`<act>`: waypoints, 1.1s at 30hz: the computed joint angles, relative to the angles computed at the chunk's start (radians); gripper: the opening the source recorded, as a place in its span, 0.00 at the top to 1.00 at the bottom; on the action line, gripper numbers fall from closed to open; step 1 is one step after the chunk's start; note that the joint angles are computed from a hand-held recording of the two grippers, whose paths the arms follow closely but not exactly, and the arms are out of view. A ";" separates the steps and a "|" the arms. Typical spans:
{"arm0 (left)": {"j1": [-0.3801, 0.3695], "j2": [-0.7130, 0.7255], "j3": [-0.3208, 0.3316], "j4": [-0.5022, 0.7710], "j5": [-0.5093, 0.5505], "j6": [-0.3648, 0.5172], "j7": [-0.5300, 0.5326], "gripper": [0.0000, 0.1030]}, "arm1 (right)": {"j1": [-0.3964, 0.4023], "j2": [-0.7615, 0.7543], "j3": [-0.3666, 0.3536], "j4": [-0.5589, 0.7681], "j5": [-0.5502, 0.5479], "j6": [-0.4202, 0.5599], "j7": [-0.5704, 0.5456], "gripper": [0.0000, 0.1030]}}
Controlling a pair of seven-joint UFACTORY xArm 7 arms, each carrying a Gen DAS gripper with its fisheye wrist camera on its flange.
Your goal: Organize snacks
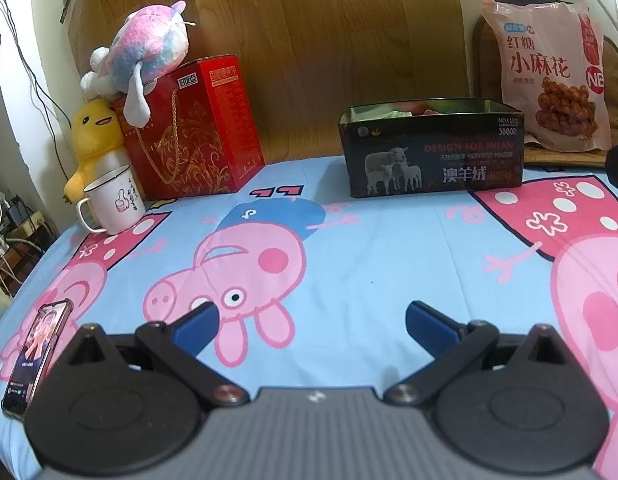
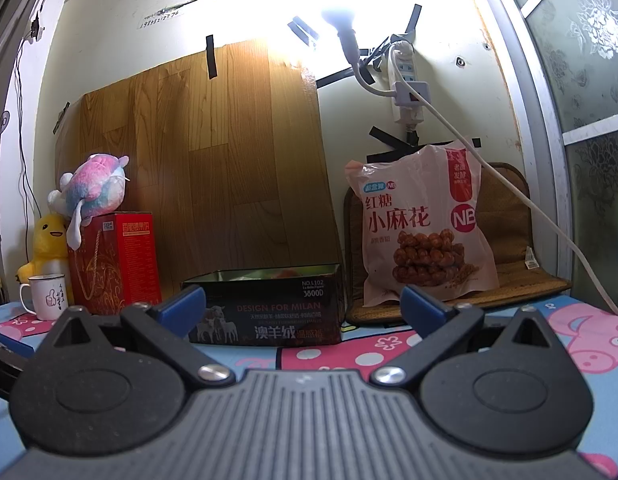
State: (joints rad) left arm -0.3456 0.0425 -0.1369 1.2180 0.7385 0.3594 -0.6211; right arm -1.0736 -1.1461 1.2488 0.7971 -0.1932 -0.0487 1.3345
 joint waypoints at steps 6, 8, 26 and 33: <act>0.000 0.000 0.000 -0.002 -0.005 0.001 0.005 0.00 | 0.000 0.000 0.000 0.000 0.001 0.001 -0.001 0.00; 0.000 0.000 0.000 -0.003 -0.008 0.000 0.010 0.00 | -0.001 0.000 0.000 -0.001 0.002 -0.001 -0.001 0.00; 0.000 -0.011 -0.006 -0.010 -0.072 -0.003 0.064 0.00 | -0.002 0.000 0.001 0.000 0.003 0.000 -0.001 0.00; 0.002 -0.011 -0.008 -0.008 -0.057 0.000 0.050 0.00 | -0.002 0.001 0.001 0.002 0.003 0.002 -0.002 0.00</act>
